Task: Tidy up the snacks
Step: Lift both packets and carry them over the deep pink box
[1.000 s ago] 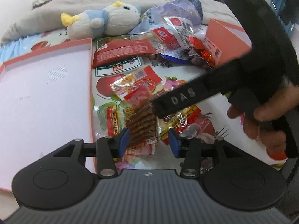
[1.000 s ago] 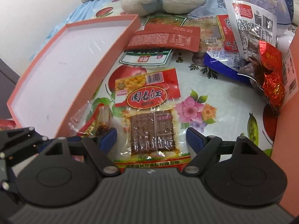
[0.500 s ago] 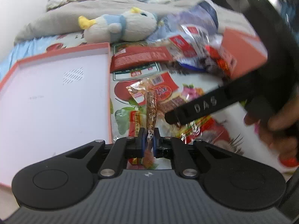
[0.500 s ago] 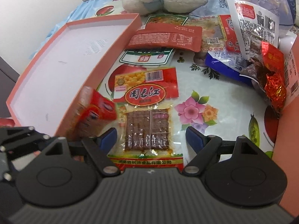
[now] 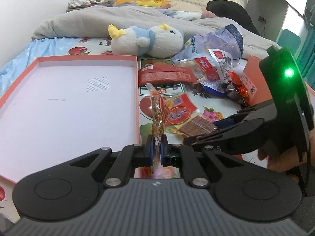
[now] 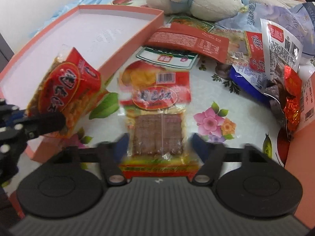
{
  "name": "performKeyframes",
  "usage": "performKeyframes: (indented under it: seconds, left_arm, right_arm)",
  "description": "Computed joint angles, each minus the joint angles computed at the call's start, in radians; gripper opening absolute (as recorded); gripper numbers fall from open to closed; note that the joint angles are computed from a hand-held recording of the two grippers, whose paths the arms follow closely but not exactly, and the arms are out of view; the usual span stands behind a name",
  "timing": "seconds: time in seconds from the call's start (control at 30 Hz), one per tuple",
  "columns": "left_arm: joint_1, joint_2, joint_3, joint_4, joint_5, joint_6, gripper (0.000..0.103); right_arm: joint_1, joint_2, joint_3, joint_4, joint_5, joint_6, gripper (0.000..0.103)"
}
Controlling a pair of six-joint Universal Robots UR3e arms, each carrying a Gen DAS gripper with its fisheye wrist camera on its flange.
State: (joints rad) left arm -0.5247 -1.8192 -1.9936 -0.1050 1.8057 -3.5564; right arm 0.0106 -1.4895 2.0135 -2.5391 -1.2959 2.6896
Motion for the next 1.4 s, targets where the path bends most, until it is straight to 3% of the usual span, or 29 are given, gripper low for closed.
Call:
performKeyframes:
  seconds: [0.4, 0.6, 0.97, 1.4]
  left_arm:
    - [-0.038, 0.010, 0.048, -0.071, 0.030, -0.039, 0.008]
    - [-0.073, 0.030, 0.110, -0.152, 0.043, -0.062, 0.008]
    - [-0.160, 0.023, 0.291, -0.334, 0.096, -0.104, 0.008]
    - [-0.209, -0.061, 0.673, -0.535, 0.120, -0.068, 0.008]
  right_arm:
    - [-0.081, -0.236, 0.110, 0.052, 0.018, 0.019, 0.054]
    - [-0.182, -0.430, 0.136, 0.187, 0.077, 0.034, 0.055]
    - [-0.426, -0.729, 0.139, 0.533, 0.226, -0.067, 0.055]
    - [-0.736, -0.859, -0.085, 0.910, 0.414, -0.220, 0.055]
